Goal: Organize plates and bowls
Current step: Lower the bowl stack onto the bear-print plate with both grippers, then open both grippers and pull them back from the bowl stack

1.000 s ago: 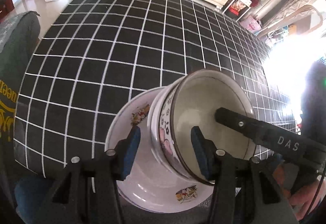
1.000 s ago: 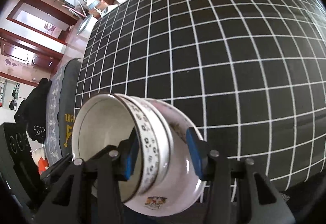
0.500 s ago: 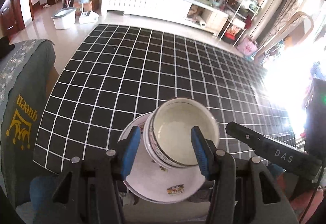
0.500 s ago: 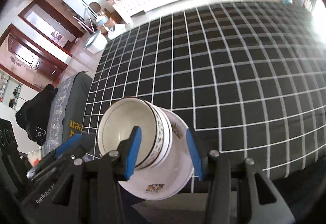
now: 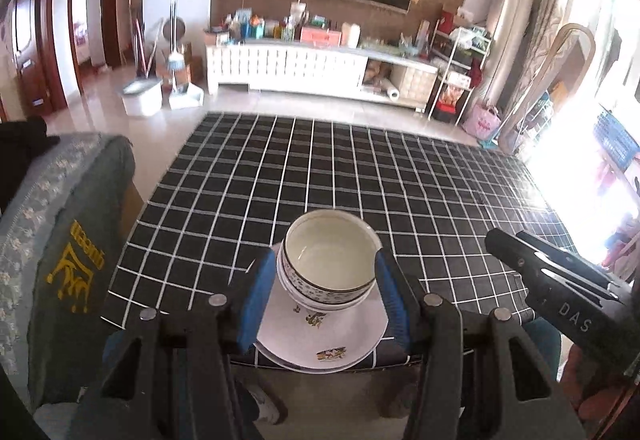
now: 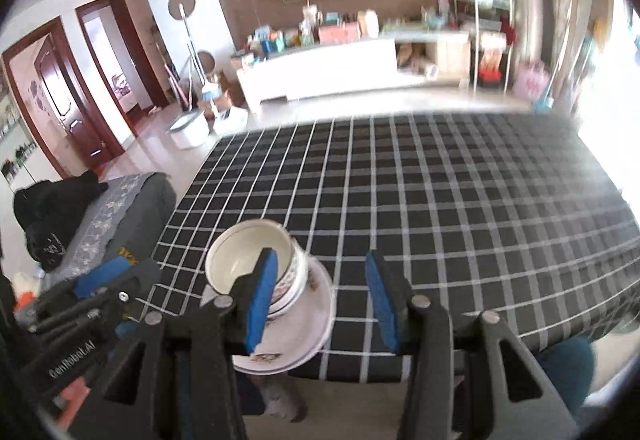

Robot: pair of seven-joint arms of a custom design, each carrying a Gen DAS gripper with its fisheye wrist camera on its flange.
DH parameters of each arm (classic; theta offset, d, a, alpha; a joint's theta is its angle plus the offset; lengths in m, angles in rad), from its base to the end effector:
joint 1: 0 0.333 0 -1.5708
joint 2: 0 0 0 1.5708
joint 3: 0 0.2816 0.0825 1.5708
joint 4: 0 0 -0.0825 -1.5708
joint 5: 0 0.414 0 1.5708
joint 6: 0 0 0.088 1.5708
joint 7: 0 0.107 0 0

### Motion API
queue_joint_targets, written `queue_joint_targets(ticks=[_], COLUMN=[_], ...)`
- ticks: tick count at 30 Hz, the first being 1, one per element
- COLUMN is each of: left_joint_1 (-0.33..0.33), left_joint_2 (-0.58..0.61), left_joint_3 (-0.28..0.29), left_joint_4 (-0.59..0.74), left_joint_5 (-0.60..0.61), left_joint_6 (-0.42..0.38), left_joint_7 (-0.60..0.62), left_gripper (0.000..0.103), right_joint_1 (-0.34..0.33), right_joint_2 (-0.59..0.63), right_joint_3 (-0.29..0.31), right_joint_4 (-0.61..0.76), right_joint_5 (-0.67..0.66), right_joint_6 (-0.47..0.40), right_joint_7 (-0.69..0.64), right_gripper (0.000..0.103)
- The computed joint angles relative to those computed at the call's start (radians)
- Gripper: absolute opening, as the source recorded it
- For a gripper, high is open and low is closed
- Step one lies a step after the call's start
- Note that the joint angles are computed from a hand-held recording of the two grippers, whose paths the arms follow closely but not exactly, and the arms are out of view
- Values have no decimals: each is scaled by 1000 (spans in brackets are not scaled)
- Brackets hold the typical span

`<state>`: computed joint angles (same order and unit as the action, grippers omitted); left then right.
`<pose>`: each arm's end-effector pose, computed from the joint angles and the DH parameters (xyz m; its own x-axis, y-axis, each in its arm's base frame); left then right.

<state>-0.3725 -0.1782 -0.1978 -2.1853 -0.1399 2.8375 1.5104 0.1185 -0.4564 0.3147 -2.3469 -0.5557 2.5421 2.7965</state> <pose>0.4897 -0.3109 0.5151 -0.4454 -0.8850 0.1356 -0.6536 0.2179 -0.7248 0.4536 0.2290 0.5243 -0.3225 -0.9294 -0.1797 -0.6099 0.3492 -0.7114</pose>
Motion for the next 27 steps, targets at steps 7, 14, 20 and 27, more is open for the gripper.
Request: queue_joint_targets(ticks=[7, 14, 20, 27], left_joint_1=[22, -50, -131, -121], left_joint_2=[-110, -190, -236, -312], left_joint_3=[-56, -23, 52, 33], left_joint_4=[-104, -196, -265, -351], left_joint_5=[182, 189, 142, 196], left_joint_6=[82, 137, 167, 211], left_joint_7=[-128, -130, -125, -191], left_gripper=[64, 64, 64, 80], right_joint_1=[-20, -24, -2, 30], right_joint_2=[-139, -288, -372, -440], right_joint_3=[62, 109, 138, 145], right_joint_4=[-76, -170, -222, -279], right_joint_5=[-83, -67, -22, 17], right_joint_6=[-43, -93, -138, -118], right_joint_7=[47, 82, 83, 57], right_gripper=[69, 80, 84, 85])
